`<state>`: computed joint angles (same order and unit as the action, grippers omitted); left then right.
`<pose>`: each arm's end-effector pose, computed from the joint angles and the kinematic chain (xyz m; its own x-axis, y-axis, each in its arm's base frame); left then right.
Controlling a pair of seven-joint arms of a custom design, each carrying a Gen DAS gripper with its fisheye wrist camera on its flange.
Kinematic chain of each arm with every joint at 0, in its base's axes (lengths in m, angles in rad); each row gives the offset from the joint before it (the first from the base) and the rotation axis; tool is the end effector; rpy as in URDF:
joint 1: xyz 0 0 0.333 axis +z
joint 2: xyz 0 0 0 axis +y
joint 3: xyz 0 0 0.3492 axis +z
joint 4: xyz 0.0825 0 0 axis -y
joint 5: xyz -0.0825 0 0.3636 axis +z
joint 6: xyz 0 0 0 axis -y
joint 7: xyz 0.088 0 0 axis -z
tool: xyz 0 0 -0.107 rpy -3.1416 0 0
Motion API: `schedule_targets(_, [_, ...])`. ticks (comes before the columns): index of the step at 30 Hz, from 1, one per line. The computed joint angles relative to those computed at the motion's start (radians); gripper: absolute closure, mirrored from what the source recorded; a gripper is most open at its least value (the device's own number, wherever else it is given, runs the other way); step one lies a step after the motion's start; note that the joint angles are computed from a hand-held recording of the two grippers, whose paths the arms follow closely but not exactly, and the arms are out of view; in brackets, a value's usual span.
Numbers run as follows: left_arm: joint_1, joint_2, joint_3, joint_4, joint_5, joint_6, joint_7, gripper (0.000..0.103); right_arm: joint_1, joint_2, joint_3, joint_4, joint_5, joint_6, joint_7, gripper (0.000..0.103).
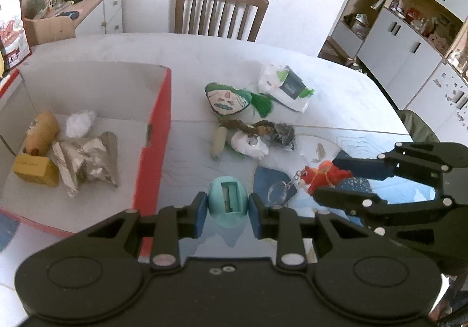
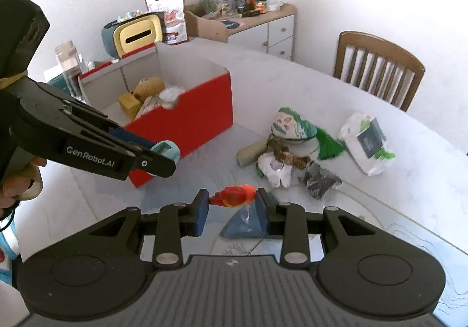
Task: Organize objects
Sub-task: 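Carry the teal keychain with the left tool while the right tool carries the plush horse over the box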
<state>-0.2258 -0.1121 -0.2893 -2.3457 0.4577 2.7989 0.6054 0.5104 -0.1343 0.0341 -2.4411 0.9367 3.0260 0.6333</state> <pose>0.4314 -0.2725 0.4804 0.0067 -0.9887 0.1498 -0.8233 -0.0905 -0.5604 0.4383 0.1952 0.4622 0.5732 -0.8172 -0.0596 -0.6126 -0.3791 -0.6935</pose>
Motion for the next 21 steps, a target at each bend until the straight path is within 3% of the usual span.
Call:
schedule_targets(14, [0.033,-0.123,0.072,-0.066,-0.234,0.006,0.342,0.075,-0.081,-0.009,0.124,0.042,-0.543,0.059,0.598,0.07])
schedule_targets(21, [0.069,-0.168,0.111,-0.09,-0.319,-0.006,0.493,0.074,-0.072,0.042,0.134,0.113,-0.728,0.062,0.796,0.07])
